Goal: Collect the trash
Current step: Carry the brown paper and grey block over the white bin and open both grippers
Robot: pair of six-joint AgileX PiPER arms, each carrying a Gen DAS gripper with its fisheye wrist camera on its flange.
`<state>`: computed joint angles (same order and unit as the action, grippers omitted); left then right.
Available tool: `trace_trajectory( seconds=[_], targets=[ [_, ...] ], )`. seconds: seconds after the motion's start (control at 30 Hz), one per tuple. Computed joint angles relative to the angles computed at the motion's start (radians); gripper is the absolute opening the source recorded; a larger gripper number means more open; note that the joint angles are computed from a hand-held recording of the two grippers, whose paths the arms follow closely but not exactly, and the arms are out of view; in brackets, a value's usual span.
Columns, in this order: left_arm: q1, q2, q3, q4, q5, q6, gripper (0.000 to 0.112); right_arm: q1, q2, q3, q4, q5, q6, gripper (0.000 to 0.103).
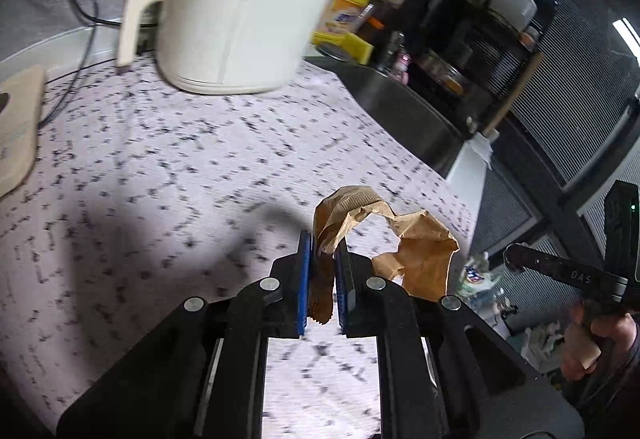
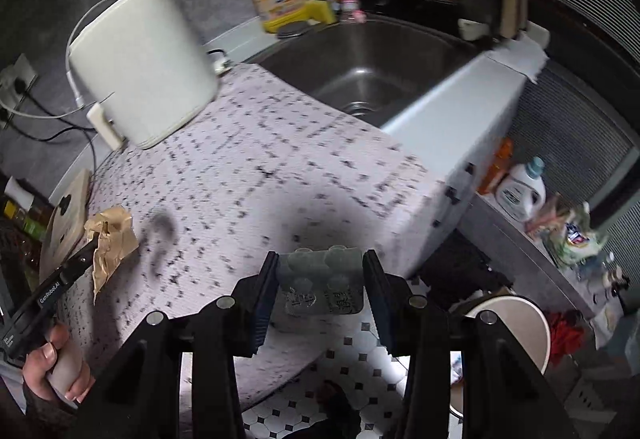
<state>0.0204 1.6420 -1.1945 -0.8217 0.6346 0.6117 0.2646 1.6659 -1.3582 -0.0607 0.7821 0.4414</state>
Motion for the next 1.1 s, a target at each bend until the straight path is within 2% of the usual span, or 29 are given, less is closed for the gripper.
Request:
trace_trajectory(
  seconds=[0.17, 0.27, 0.5, 0.57, 0.6, 0.63, 0.77, 0.9, 1.1],
  targets=[
    [-0.150, 0.014, 0.004, 0.041, -0.064, -0.087, 0.012, -0.114, -0.113, 0.142, 0.024, -0.010, -0.063, 0.043],
    [-0.240, 0.009, 0.006, 0.100, -0.112, -0.175, 0.012, -0.234, -0.188, 0.239, 0.097, -0.016, -0.183, 0.043],
    [-0.520, 0.000, -0.001, 0.467, -0.193, -0.655, 0.012, -0.597, -0.307, 0.424, 0.334, 0.017, -0.603, 0.045],
    [-0.584, -0.002, 0.000, 0.570, -0.199, -0.779, 0.012, -0.703, -0.309, 0.457, 0.410, 0.045, -0.739, 0.060],
    [-0.626, -0.002, 0.000, 0.641, -0.201, -0.863, 0.012, -0.758, -0.311, 0.474, 0.441, 0.056, -0.804, 0.071],
    [-0.665, 0.000, -0.001, 0.709, -0.199, -0.945, 0.012, -0.809, -0.320, 0.492, 0.462, 0.057, -0.860, 0.075],
    [-0.803, 0.028, -0.019, 0.944, -0.186, -1.240, 0.012, -1.002, -0.316, 0.515, 0.548, 0.104, -1.087, 0.078],
    [-0.928, 0.075, -0.059, 1.090, -0.154, -1.466, 0.012, -1.226, -0.281, 0.509, 0.602, 0.186, -1.303, 0.078],
    [-1.071, 0.169, -0.160, 1.171, -0.085, -1.603, 0.012, -1.476, -0.205, 0.446, 0.641, 0.295, -1.521, 0.079]
  ],
)
